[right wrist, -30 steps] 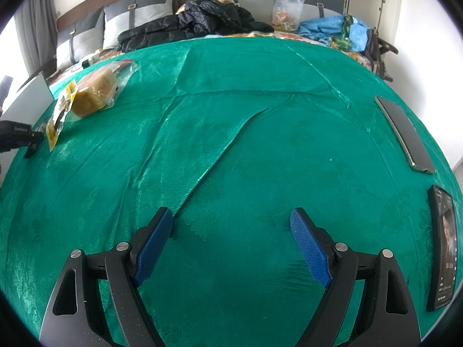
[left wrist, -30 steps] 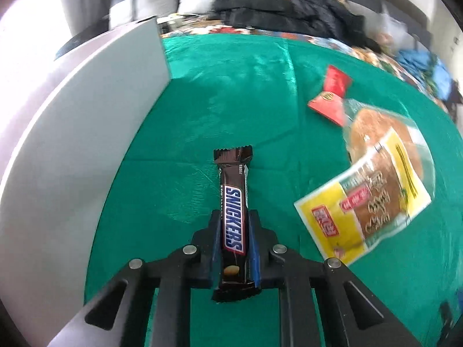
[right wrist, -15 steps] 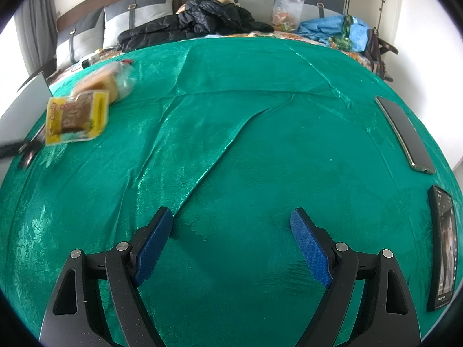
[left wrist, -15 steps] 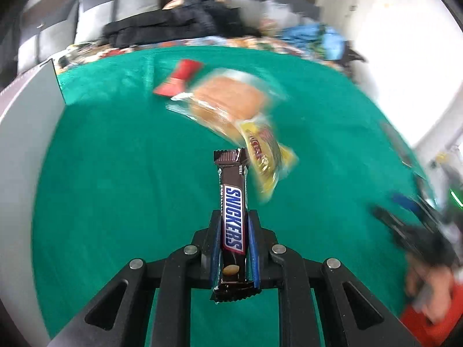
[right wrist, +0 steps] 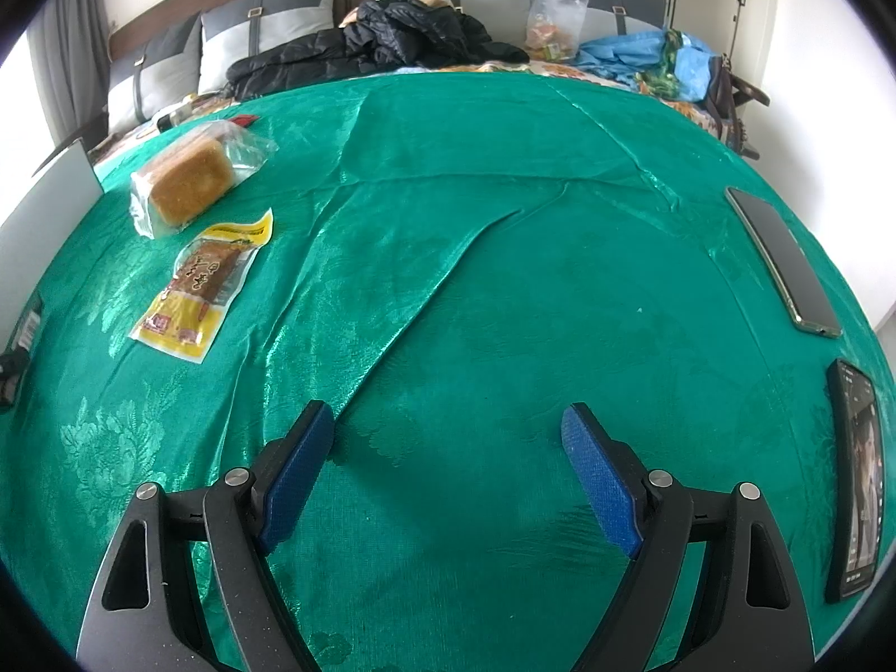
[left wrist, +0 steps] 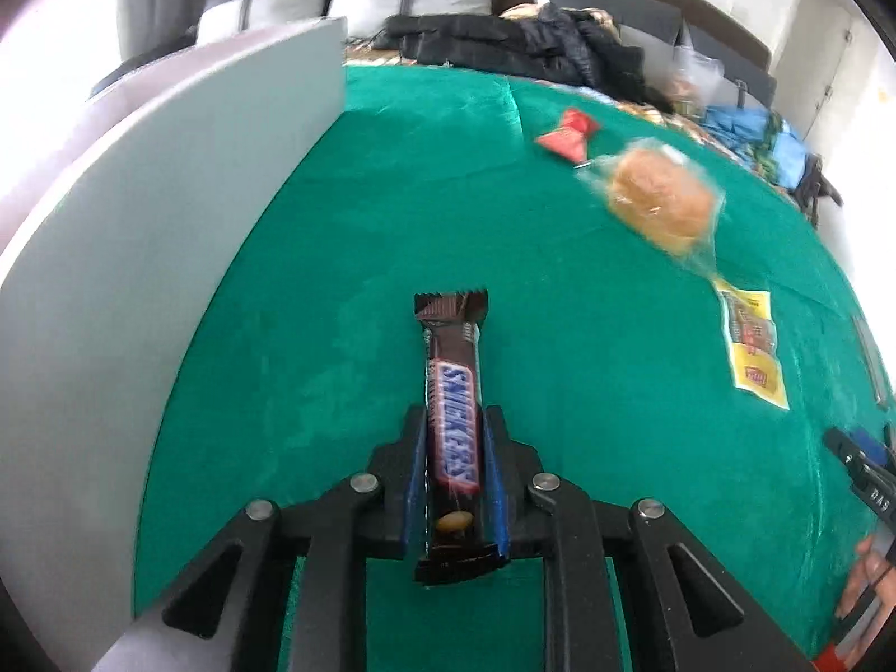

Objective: Organize snacks

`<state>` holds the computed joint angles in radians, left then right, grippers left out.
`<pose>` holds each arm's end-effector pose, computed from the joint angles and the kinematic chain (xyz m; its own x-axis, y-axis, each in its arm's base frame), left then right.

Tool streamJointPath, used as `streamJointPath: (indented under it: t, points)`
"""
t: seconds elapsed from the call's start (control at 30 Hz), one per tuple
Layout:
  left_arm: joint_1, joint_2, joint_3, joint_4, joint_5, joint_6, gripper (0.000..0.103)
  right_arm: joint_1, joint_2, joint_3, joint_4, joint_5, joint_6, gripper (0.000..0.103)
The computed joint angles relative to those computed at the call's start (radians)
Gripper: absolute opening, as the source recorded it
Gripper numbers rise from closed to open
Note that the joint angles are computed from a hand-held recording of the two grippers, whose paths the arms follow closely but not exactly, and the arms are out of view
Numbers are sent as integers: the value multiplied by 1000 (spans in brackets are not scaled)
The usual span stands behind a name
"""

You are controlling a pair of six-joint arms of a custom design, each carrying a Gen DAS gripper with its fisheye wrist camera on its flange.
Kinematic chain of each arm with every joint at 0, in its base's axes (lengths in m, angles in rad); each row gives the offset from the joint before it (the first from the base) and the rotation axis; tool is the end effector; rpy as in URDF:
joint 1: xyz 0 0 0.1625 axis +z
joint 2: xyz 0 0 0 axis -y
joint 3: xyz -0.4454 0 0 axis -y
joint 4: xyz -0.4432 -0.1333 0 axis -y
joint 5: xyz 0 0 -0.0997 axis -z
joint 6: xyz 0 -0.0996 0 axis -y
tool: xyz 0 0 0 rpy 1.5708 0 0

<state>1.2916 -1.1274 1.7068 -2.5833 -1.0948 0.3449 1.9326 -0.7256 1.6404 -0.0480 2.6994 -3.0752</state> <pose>-0.0180 -0.7122 0.2837 -0.7694 0.3515 -0.5333 0.5422 0.8008 -0.2544 0.2370 -0.5039 0.0098 -0.6239 0.4421 0.6445 -0.2289 0.6851 -0.6916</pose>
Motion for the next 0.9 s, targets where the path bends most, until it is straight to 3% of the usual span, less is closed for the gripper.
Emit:
streamJointPath:
  t: [0.03, 0.07, 0.1, 0.23, 0.3, 0.4, 0.9]
  points:
    - [3, -1, 2, -9, 15, -4, 47, 0, 1, -1, 1, 0, 1, 86]
    - [-1, 1, 5, -21, 32, -10, 73, 0, 2, -2, 1, 1, 0, 86]
    - [-6, 8, 4, -30, 56, -21, 90, 0, 0, 0, 0, 0, 0, 86]
    - [-11, 34, 6, -77, 122, 37, 90, 0, 2, -2, 1, 1, 1, 86]
    - [-16, 45, 20, -120, 145, 94, 97, 0, 1, -1, 0, 1, 0, 86]
    - [-5, 48, 12, -119, 136, 83, 103, 0, 1, -1, 1, 1, 0, 86]
    - [-6, 52, 19, -147, 133, 91, 103, 0, 2, -2, 2, 3, 2, 86]
